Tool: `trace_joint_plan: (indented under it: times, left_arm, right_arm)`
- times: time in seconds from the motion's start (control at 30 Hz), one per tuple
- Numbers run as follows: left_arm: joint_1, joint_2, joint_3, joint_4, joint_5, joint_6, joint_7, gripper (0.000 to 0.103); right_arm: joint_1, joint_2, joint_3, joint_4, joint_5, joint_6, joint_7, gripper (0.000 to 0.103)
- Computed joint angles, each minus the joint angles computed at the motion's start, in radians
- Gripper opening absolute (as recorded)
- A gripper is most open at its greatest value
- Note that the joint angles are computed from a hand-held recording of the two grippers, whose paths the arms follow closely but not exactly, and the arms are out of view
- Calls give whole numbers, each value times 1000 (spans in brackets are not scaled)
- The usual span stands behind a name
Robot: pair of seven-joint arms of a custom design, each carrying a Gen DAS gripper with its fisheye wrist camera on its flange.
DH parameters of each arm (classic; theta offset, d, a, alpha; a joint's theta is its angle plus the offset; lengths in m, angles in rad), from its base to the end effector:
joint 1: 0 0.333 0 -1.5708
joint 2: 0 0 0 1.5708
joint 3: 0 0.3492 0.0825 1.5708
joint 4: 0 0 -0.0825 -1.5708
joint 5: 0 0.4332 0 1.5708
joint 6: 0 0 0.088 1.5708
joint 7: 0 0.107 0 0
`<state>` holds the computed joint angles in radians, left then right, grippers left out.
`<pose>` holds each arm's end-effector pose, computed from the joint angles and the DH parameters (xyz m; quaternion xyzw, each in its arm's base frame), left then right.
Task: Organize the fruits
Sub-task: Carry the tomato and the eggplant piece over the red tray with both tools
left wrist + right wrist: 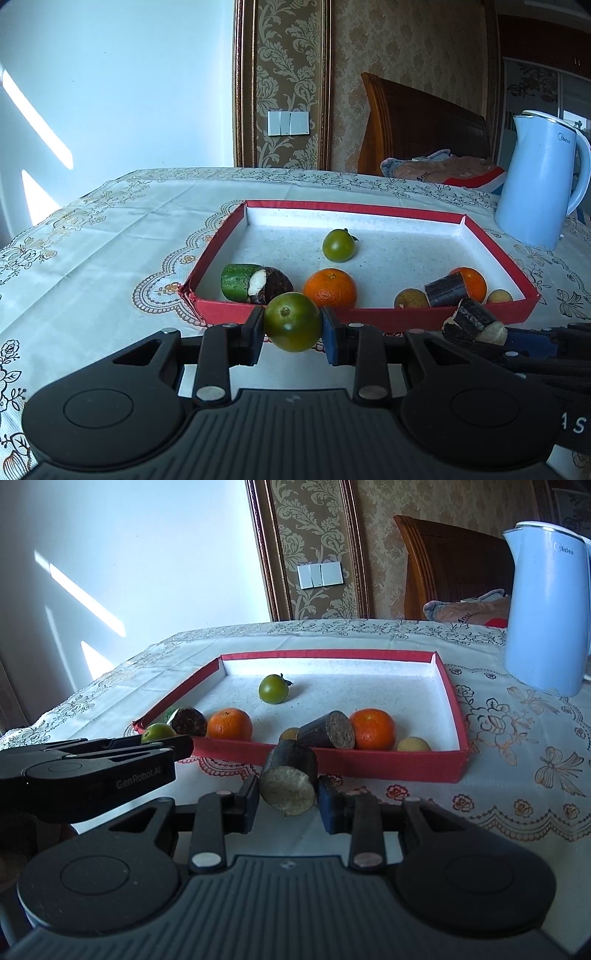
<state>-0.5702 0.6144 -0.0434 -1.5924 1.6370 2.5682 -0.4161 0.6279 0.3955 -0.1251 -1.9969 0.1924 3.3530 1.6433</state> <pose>0.6287 -0.4557 0.2980 -0.6251 0.5923 -0.3534 0.3654 0.6216 0.3281 0.3748 -0.7015 0.5416 -0.2153 0.4102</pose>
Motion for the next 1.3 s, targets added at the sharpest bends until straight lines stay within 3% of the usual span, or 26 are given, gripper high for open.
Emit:
trace_joint_plan:
  times: [0.2, 0.33, 0.57, 0.87, 1.07, 1.3]
  left_arm:
    - [1, -3, 8, 20, 21, -17, -15, 31]
    - [5, 20, 12, 78, 20, -25, 15, 31]
    - [14, 110, 42, 219, -137, 2, 131, 31]
    - [-8, 201, 112, 331, -296, 61, 243, 31]
    - [-19, 246, 147, 377, -414, 87, 335, 31]
    - [-51, 273, 208, 401, -467, 117, 350, 31]
  right_arm:
    - [22, 10, -29, 48, 8, 12, -31, 32]
    - [69, 43, -85, 112, 23, -3, -57, 32]
    - [127, 136, -183, 248, -5, -88, -11, 32]
    - [108, 213, -195, 346, -106, -156, 103, 32]
    - [56, 247, -145, 399, -181, -194, 149, 32]
    - [24, 269, -117, 431, -265, -215, 209, 32]
